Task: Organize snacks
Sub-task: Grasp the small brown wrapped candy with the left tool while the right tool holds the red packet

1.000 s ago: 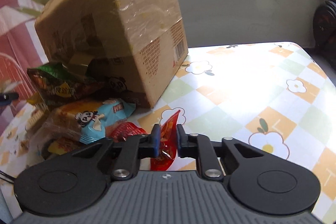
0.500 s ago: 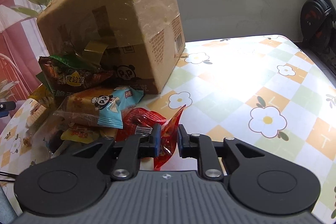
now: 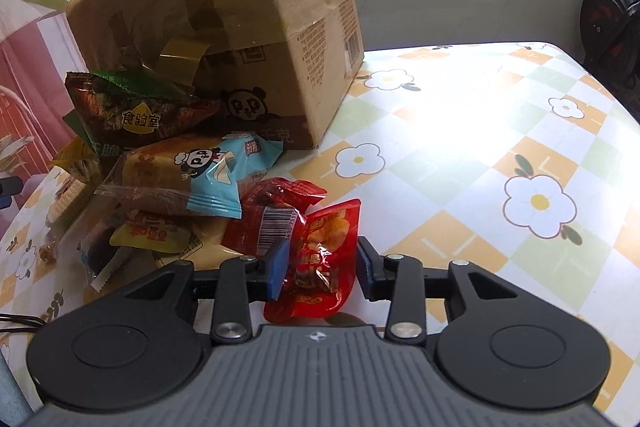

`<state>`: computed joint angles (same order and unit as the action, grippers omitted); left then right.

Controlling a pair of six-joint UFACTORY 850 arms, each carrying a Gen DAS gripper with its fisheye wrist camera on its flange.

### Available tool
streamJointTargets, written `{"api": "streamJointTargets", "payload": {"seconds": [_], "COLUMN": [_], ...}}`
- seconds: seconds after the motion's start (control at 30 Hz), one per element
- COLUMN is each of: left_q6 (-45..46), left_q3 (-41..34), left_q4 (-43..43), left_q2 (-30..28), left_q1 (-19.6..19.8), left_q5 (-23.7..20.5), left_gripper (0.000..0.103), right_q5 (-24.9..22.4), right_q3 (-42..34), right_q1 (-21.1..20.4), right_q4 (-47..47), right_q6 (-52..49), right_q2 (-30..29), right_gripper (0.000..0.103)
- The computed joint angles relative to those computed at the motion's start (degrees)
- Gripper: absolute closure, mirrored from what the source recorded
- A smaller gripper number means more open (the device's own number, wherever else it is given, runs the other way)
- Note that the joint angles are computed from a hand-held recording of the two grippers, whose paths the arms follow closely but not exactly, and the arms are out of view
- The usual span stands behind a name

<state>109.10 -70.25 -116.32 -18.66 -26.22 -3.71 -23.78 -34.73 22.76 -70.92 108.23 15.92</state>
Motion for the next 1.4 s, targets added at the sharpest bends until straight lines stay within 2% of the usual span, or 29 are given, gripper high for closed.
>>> {"api": "streamJointTargets", "payload": {"seconds": [0.17, 0.23, 0.4, 0.6, 0.73, 0.97, 1.2, 1.4], "left_q6": [-1.7, -3.4, -7.6, -20.7, -19.7, -24.4, -37.3, -32.7], "left_q3": [0.1, 0.1, 0.4, 0.3, 1.2, 2.3, 1.4, 2.2], "left_q4": [1.5, 3.1, 6.9, 20.5, 20.8, 27.5, 45.7, 44.1], "left_q2": [-0.1, -0.1, -0.2, -0.7, -0.5, -0.5, -2.1, -2.2], "left_q1": [0.0, 0.2, 0.7, 1.3, 2.1, 2.9, 1.4, 0.0], "left_q5": [-0.3, -0.4, -0.9, -2.4, -4.4, -5.3, -6.4, -3.6], "left_gripper": [0.026, 0.026, 0.027, 0.036, 0.044, 0.048, 0.049, 0.049], "right_q5": [-8.4, -9.4, -12.2, -11.4, -11.3, -12.5, -13.7, -14.5], "right_q3": [-2.5, -2.7, -1.9, 0.0, -0.9, -0.9, -0.4, -0.4], "right_q1": [4.6, 5.2, 8.2, 9.1, 9.6, 10.8, 11.2, 12.2], "right_q4": [0.2, 1.0, -0.3, -3.5, -3.7, -4.6, -4.5, -6.0], "right_q6": [-6.1, -6.0, -4.6, 5.5, 5.1, 8.8, 10.2, 12.3], "right_q2": [-3.8, -3.9, -2.2, 2.4, 2.4, 3.1, 4.3, 5.2], "right_gripper": [0.062, 0.063, 0.074, 0.092, 0.092, 0.093, 0.093, 0.093]}}
